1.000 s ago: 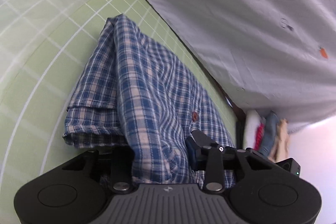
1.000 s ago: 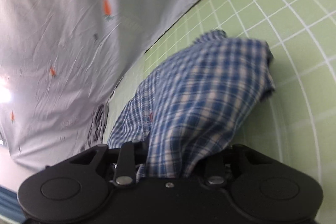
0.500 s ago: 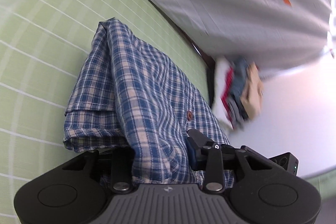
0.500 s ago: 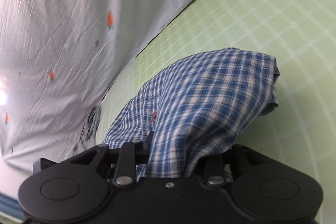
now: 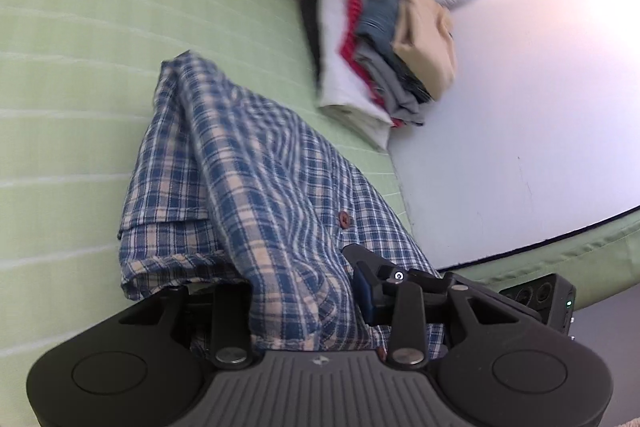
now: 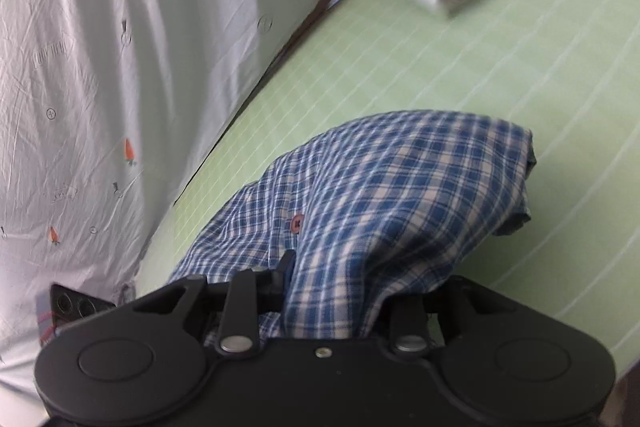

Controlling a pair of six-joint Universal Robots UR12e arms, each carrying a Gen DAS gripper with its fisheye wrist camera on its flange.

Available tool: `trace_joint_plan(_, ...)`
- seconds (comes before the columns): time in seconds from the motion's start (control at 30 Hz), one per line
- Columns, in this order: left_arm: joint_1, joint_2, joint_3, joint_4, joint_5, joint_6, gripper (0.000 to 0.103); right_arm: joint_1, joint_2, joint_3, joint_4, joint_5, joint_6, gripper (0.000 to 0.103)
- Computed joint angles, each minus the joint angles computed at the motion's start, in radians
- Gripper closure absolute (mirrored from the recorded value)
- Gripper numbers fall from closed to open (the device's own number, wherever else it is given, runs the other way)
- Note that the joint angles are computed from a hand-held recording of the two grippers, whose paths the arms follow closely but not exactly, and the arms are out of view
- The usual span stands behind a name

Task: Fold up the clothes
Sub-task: 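Lift the folded shirt with both tools and carry it to the clothes stack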

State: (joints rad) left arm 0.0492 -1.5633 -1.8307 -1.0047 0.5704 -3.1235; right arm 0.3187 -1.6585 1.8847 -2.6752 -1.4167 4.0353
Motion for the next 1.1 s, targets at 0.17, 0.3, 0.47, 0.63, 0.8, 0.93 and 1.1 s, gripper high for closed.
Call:
trace_joint_plan(0.17, -0.152, -0.091, 0.093, 0.358, 0.058, -0.337, 0.064, -0.194, -0.065, 0.002, 0.058, 0.146, -0.271, 0.074)
trace_joint_plan(0.3, -0.239, -0.192, 0.24, 0.625, 0.107, -0.483, 0.064, -0.343, -0.08, -0.055, 0.035, 0.274, -0.49, 0.074)
trace_joint_plan(0.47, -0.307, -0.362, 0.534, 0.808, 0.2, -0.543, 0.063, -0.466, 0.009, -0.215, -0.078, 0.384, -0.671, 0.074)
trace_joint_plan(0.63, -0.368, -0.529, 0.838, 0.64, 0.503, -0.475, 0.019, -0.499, 0.185, -0.418, -0.13, 0.337, -0.691, 0.053)
trace_joint_plan(0.8, -0.415, -0.625, 1.021, 0.31, 0.898, -0.371, 0.019, -0.432, 0.308, -0.526, -0.025, -0.068, -0.802, 0.01)
trace_joint_plan(0.93, -0.412, -0.647, 1.039, 0.337, 0.927, -0.355, 0.018, -0.374, 0.335, -0.483, -0.246, -0.294, -0.91, 0.007)
trace_joint_plan(1.1, -0.421, -0.726, 1.158, 0.349, 0.928, -0.283, 0.018, -0.342, 0.378, -0.476, -0.561, -0.277, -1.154, 0.009)
